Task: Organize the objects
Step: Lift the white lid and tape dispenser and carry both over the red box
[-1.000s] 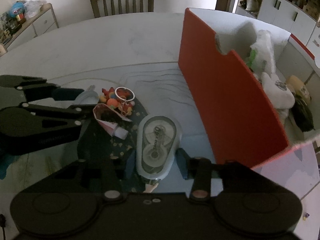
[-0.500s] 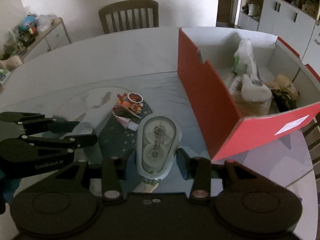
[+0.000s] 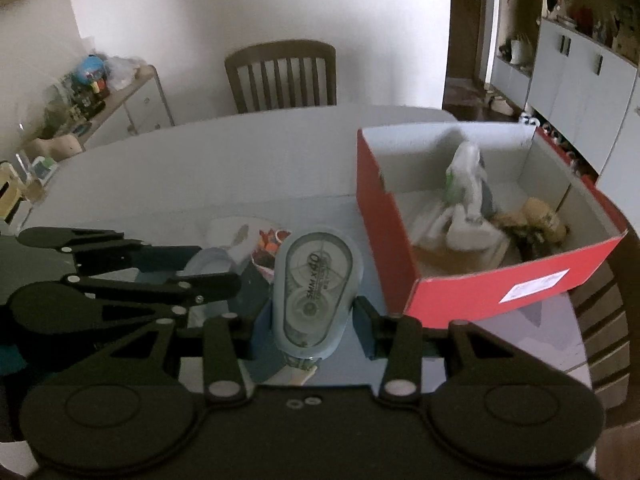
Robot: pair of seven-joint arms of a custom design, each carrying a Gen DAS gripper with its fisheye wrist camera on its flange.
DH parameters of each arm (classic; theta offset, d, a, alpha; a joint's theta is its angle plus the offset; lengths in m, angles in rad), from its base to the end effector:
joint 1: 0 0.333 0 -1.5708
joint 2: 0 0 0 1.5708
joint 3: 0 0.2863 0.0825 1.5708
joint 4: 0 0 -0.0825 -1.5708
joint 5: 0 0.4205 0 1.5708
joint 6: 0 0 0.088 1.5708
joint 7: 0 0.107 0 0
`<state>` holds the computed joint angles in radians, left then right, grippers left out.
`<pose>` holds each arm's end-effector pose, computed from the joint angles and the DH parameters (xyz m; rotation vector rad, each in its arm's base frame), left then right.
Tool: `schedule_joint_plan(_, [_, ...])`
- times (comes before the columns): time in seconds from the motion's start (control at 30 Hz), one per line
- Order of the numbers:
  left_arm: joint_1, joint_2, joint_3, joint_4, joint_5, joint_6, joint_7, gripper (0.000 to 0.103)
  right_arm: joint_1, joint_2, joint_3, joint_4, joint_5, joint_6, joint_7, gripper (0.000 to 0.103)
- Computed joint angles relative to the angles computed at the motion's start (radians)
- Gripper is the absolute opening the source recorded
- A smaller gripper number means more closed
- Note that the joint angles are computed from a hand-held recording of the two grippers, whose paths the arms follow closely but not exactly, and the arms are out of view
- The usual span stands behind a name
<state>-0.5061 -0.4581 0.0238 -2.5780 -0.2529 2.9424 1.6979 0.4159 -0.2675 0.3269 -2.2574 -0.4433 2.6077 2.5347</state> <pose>0.4386 -0.2110 0.4669 -1.4632 2.1622 -1.0536 0.3991 0.3887 0.4882 -1.8573 1.6631 -0.4905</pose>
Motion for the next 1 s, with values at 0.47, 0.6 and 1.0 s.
schedule_joint_plan(0.47, [0.045, 0.035, -0.114, 0.075, 0.122, 0.015, -0.177, 0.038, -0.05, -0.141, -0.027, -0.122, 0.113, 0.06, -0.163, 0.043])
schedule_joint_plan(0.6, [0.07, 0.079, -0.147, 0.12, 0.17, -0.005, -0.217, 0.038, -0.076, -0.173, -0.032, -0.158, 0.143, 0.072, -0.219, 0.043])
schedule_joint_plan(1.0, [0.143, 0.254, -0.248, 0.32, 0.321, -0.042, -0.365, 0.038, -0.18, -0.204, -0.066, -0.222, 0.205, 0.146, -0.375, 0.043])
